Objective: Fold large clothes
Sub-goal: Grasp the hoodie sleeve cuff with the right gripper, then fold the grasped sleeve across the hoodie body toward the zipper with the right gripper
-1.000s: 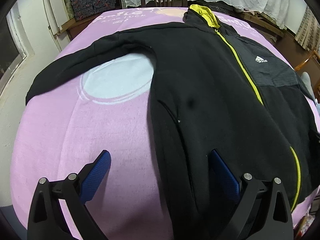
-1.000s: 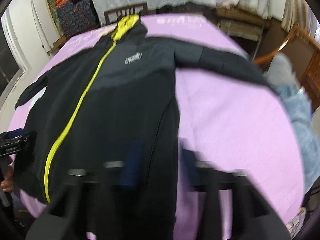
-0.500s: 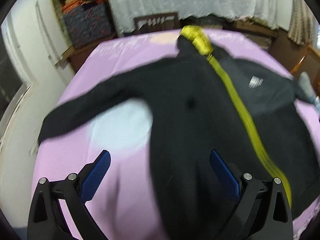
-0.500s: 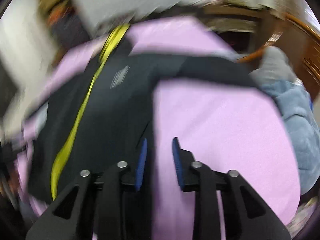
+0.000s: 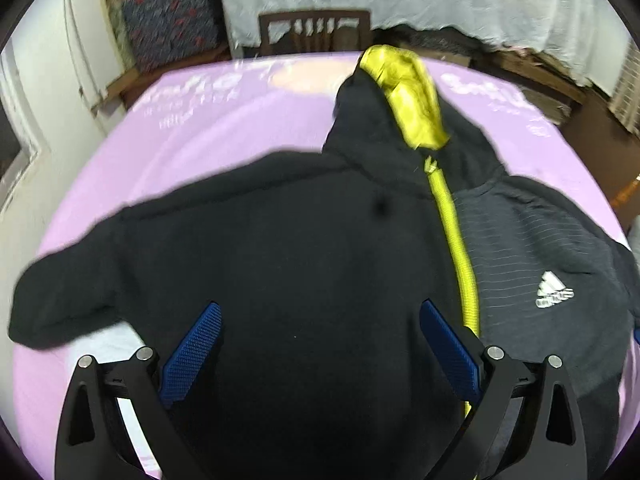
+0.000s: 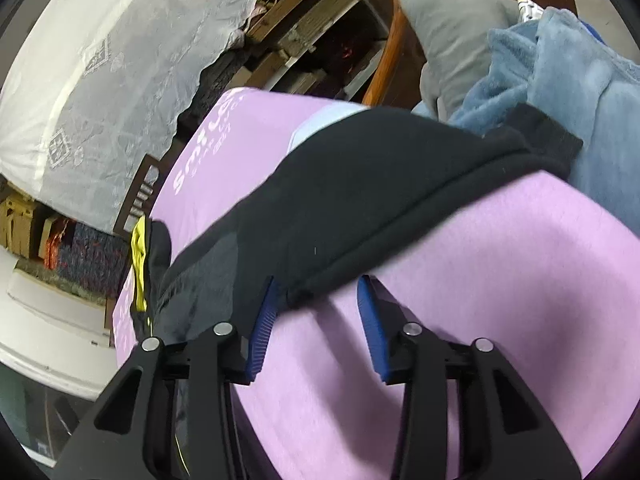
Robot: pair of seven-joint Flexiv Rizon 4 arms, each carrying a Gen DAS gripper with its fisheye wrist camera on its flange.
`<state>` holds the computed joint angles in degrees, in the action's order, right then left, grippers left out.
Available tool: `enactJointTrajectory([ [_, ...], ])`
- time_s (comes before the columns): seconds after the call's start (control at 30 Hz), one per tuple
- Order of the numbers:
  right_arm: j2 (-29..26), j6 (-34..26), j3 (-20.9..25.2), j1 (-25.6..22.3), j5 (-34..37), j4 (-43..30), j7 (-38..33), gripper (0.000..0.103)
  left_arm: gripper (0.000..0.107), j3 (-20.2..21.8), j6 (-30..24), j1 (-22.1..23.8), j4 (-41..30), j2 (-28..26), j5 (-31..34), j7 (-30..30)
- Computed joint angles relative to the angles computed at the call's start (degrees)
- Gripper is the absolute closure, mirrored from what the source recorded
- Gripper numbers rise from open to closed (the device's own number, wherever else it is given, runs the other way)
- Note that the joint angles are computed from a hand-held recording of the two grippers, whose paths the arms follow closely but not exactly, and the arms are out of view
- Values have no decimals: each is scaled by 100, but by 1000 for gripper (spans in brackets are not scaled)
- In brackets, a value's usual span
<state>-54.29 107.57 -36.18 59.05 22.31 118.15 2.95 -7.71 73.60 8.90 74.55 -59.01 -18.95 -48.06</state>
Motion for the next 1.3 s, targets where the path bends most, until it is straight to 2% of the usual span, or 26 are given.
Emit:
enactJointTrajectory([
  [0.03, -102, -18, -83, 36, 114, -41, 114, 66, 7, 130, -126, -69, -139, -101, 2, -117],
  [0.07, -211, -18, -172, 74, 244, -61, 258, 71, 7, 72, -112, -27, -144, -140, -9, -97],
  [0.1, -324, -25, -273, 139, 388, -48, 427, 75, 7, -161, 26, 128, -57, -148, -124, 66],
  [0.13, -453, 40, -339, 158, 521, -42, 599, 84, 7, -209, 45, 179, -62, -158, -111, 73],
  [0.17, -594, 283, -327, 118, 695, -39, 769, 90, 7, -268, 75, 224, -24, -154, -124, 144],
  [0.23, -836, 1076, -49, -121, 1214, -112, 1006, 93, 7, -347, 171, 273, 30, -158, -153, 242],
  [0.3, -827, 1241, 49, -294, 1308, -189, 875, 93, 7, -349, 259, 265, 94, -138, -168, 257],
  [0.4, -858, 960, -167, -239, 1552, -294, 671, 85, 7, -350, 294, 265, 128, -134, -185, 275],
  [0.5, -952, 502, -431, -68, 1773, -287, 774, 66, 7, -337, 300, 254, 171, -104, -177, 293],
  [0.57, -1030, 406, -520, -32, 1771, -241, 1013, 68, 7, -362, 264, 276, 157, -108, -169, 358],
  [0.7, -1037, 474, -418, -270, 1463, -216, 1230, 68, 7, -438, 204, 340, 182, -91, -193, 514],
  [0.77, -1118, 458, -417, -359, 1346, -245, 1244, 78, 7, -417, 79, 350, 161, -68, -223, 539],
  [0.8, -1081, 458, -375, -397, 1277, -217, 1232, 88, 7, -425, 13, 378, 167, -44, -271, 526],
  [0.87, -1053, 771, -201, -565, 1246, -229, 1178, 93, 7, -500, 35, 479, 220, 7, -416, 489],
  [0.93, -1103, 817, -388, -384, 1344, -193, 971, 94, 7, -625, 142, 635, 269, 77, -558, 515],
  [1.03, -1216, 618, -913, 26, 1189, -182, 447, 95, 7, -742, 524, 802, 352, 140, -720, 506],
  [1.1, -1213, 467, -1151, 190, 916, -230, 131, 96, 7, -607, 667, 801, 281, 108, -727, 378],
  [1.13, -1179, 423, -1215, 220, 747, -292, -36, 96, 7, -402, 648, 726, 174, 46, -679, 263],
  [1.27, -995, 126, -1318, 269, 216, -602, -544, 96, 7, 414, 163, 354, -337, -200, -412, -373],
  [1.3, -921, 9, -1310, 251, 43, -720, -670, 96, 7, 436, 39, 353, -413, -229, -358, -453],
])
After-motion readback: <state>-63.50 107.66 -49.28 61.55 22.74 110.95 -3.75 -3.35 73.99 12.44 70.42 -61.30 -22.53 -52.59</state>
